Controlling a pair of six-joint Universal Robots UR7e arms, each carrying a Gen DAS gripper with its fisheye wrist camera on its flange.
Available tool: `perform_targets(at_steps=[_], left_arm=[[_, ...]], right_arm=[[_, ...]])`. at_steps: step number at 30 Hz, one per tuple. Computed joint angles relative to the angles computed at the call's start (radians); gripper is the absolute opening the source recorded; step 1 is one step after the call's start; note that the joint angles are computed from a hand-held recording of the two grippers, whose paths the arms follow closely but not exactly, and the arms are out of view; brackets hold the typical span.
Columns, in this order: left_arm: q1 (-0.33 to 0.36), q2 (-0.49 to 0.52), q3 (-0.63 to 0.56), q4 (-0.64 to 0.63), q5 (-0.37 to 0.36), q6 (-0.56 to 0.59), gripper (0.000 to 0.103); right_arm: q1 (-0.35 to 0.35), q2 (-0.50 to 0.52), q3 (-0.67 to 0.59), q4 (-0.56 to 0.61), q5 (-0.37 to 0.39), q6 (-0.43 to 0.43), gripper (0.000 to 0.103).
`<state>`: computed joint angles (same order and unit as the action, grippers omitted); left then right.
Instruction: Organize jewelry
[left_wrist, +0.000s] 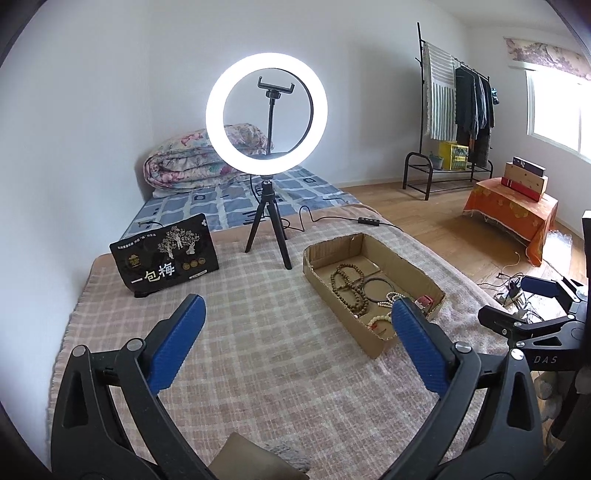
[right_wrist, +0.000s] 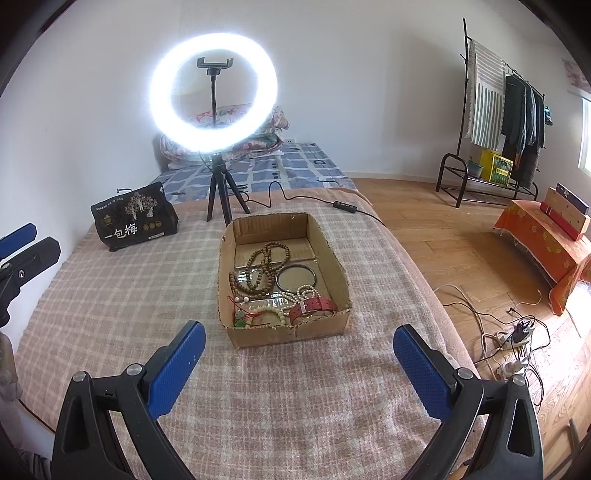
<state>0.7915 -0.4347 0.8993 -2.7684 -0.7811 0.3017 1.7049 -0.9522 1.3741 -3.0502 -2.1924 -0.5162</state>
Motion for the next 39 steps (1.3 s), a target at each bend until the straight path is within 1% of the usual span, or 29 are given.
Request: perform_targets(at_steps=[11,25,39], left_arm=[[0.005,-0.014,0.019,0.019,-0.007,-0.030,0.103],[0.006,-0.016,0.025,0.009,-0.005,-0.028,0.103],[0.006,-0.018,0.027,0.006,-0.005,-0.025,0.103]], right_arm=[[-0.001,0.005,-0.009,0.001,0.006,0.008,0.103],[0.004,0.009,-0.013,-0.002,0.004,-0.002,0.103],[0.002,0.005,-0.009,0.004,0.005,0.009,0.103]])
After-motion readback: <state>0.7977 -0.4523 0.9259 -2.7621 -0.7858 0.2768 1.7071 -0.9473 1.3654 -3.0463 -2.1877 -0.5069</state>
